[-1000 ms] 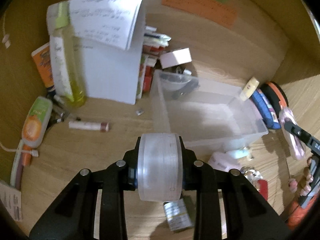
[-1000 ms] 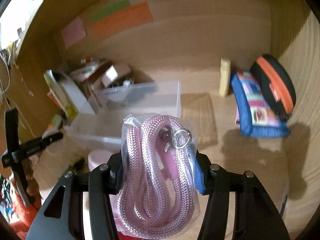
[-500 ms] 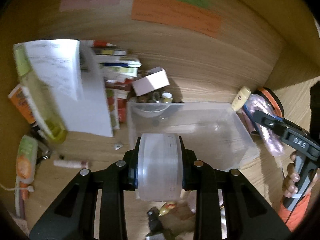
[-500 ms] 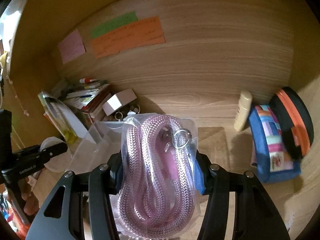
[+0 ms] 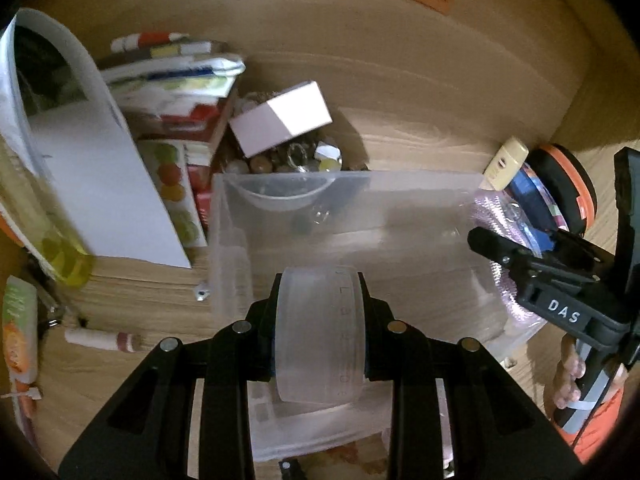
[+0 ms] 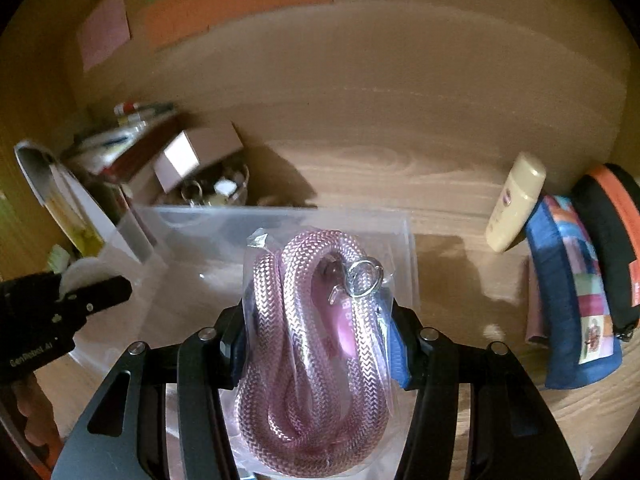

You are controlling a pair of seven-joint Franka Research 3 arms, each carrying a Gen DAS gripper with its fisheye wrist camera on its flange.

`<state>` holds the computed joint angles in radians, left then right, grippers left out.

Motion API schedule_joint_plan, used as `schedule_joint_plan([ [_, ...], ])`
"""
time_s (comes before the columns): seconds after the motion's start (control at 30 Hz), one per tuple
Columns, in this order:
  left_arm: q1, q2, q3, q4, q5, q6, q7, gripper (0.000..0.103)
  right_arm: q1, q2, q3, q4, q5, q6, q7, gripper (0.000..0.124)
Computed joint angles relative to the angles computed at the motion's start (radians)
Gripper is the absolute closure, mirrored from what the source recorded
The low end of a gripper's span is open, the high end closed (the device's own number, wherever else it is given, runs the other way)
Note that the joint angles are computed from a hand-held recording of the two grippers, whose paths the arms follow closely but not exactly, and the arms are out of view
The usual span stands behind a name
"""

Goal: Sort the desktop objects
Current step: 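Carry the white cylinder and bagged pink rope over the clear plastic bin, then open both tools to drop the items into the bin, then withdraw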

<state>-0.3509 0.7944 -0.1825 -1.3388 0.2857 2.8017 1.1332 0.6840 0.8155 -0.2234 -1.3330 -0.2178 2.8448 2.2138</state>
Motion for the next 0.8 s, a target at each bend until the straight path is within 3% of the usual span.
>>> schedule_joint_plan([
  [0.13,-0.023,0.025,0.015,0.039,0.017,-0.042,0.005,0.074,0.026,0.024,-0.030,0.026,-0.029,-0.036,0.018,0.074],
  [0.2,-0.054,0.031,0.053,0.051,0.048,-0.051,-0.023,0.074,0.057,0.034,-0.065,0.038,-0.074,-0.062,0.037,0.074],
  [0.33,-0.087,0.040,0.090,0.066,0.101,-0.066,-0.065,0.074,0.064,0.060,-0.062,0.080,-0.126,-0.120,0.031,0.074],
  [0.6,-0.085,0.041,0.092,0.067,0.140,-0.070,-0.093,0.073,0.054,0.068,-0.043,0.103,-0.199,-0.160,0.058,0.073],
  [0.8,-0.069,0.024,0.075,0.037,0.136,-0.035,-0.093,0.054,0.029,0.064,-0.006,0.101,-0.189,-0.143,0.039,0.061],
])
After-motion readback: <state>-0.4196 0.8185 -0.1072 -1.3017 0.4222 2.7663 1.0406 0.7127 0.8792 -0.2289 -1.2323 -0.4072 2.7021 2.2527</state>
